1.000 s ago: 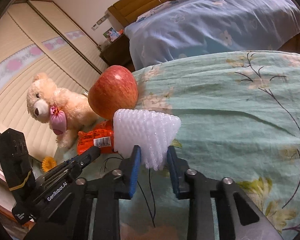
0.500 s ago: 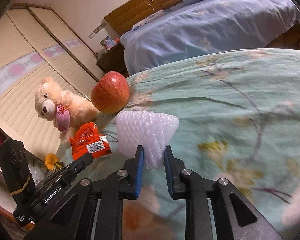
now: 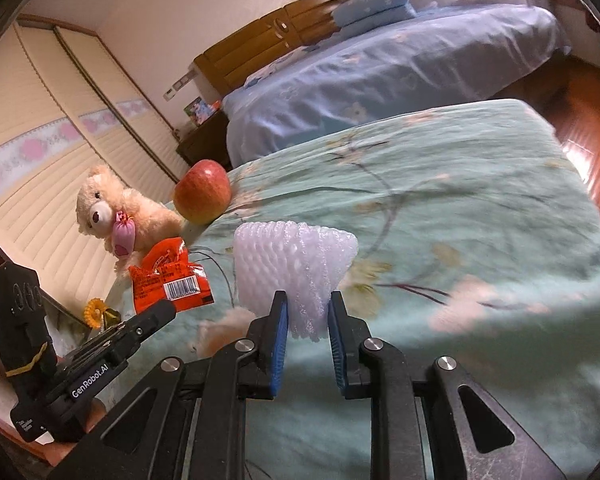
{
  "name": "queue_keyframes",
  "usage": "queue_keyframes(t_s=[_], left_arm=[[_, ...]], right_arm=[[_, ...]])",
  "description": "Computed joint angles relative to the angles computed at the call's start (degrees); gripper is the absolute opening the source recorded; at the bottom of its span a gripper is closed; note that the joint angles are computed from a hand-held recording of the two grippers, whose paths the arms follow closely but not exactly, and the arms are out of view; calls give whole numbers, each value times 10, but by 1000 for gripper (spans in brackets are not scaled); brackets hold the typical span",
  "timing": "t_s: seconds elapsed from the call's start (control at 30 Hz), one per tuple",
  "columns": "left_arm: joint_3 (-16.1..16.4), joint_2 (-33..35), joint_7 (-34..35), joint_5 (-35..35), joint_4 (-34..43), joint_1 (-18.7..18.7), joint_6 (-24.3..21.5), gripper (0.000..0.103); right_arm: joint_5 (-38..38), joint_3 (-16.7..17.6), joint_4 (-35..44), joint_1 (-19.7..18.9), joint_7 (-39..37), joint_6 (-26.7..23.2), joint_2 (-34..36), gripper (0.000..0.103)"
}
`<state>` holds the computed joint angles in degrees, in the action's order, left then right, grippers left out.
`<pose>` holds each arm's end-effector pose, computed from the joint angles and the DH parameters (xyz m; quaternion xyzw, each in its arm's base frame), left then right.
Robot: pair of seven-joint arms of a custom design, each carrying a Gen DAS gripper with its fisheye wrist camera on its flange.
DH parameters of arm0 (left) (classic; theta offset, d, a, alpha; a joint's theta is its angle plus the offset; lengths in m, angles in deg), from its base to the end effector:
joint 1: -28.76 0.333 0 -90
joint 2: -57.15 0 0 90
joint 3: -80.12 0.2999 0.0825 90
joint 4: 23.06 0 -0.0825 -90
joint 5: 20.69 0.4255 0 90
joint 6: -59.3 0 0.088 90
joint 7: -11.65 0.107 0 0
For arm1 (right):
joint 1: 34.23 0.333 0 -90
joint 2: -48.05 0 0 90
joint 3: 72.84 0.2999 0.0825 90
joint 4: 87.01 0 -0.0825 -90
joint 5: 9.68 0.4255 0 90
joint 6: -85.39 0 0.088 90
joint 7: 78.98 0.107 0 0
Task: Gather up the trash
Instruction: 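Carry the red wrapper and white foam net over the bin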
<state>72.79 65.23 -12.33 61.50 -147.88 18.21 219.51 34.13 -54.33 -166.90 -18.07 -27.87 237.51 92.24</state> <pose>0.5490 -0.2253 0.3064 -0.7638 0.5063 -0.2982 0.2672 0.6920 0.3855 0.2790 -0.7927 0.4545 0.0716 0.4001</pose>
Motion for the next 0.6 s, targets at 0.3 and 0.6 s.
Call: queue_keyframes(t_s=[0.3,0.6], left_arm=[[-7,16,15,-3,19,-19,16,0],[-6,31,46,-18,38,-36,26,0]], right_arm=[[50,10,-100,-36,-51,45,-70,20],[113,10,-162,-59,-98,74,-115,20]])
